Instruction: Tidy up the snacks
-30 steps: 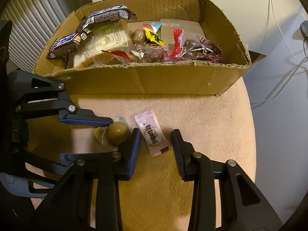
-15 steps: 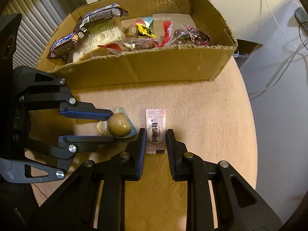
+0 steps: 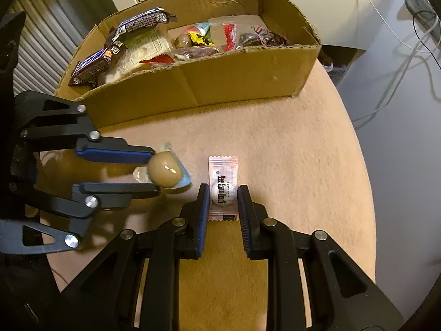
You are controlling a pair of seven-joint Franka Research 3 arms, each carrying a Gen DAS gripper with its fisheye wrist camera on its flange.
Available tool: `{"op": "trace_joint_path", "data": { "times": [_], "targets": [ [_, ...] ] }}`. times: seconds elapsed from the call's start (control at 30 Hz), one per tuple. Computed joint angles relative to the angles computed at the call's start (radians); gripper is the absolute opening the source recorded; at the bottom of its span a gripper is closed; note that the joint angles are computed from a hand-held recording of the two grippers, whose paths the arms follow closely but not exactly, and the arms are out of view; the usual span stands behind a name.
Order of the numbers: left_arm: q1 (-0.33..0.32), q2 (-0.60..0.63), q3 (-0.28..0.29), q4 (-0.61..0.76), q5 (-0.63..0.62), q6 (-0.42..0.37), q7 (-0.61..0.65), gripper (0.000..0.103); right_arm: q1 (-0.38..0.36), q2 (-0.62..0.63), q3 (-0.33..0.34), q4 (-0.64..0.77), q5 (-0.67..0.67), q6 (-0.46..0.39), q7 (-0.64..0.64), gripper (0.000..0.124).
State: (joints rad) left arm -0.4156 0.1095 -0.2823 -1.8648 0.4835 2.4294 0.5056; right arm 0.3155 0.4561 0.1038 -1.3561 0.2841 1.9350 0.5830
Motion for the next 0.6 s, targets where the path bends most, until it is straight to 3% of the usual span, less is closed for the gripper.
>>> {"op": "trace_joint_path", "data": {
  "times": [0.03,0.07,0.4,0.47,0.53,0.6],
  "targets": [
    [0.003,-0.009,0.001,-0.008,-0.008,0.006,0.0,0.019,-0.002,-0.003,-0.001,-0.002,0.003,0.002,0.003,0.021],
    [0.006,-0.017,0.001,-0.013,-0.018,0.01,0.004,0.001,-0.001,0.011,-0.002,0.02,0.002,-0.006,0.01,0.021],
    [0.026,-0.039,-0.003,-0.022,-0.074,0.009,0.088,0.0,0.005,0.005,-0.009,0.036,-0.01,-0.017,0.075,0.021],
    [0.026,-0.026,-0.002,-0.012,-0.07,0.023,0.085,0.017,0.002,0.006,-0.009,0.035,-0.01,-0.018,0.083,0.021],
    [0.019,0.005,0.0,0.025,-0.044,0.003,0.079,0.025,0.001,0.001,-0.01,0.021,-0.012,-0.013,0.086,0.021],
    [0.014,0.042,0.003,0.062,-0.038,-0.018,0.09,0.027,0.001,0.016,-0.01,0.037,-0.015,-0.015,0.094,0.021]
  ]
}}
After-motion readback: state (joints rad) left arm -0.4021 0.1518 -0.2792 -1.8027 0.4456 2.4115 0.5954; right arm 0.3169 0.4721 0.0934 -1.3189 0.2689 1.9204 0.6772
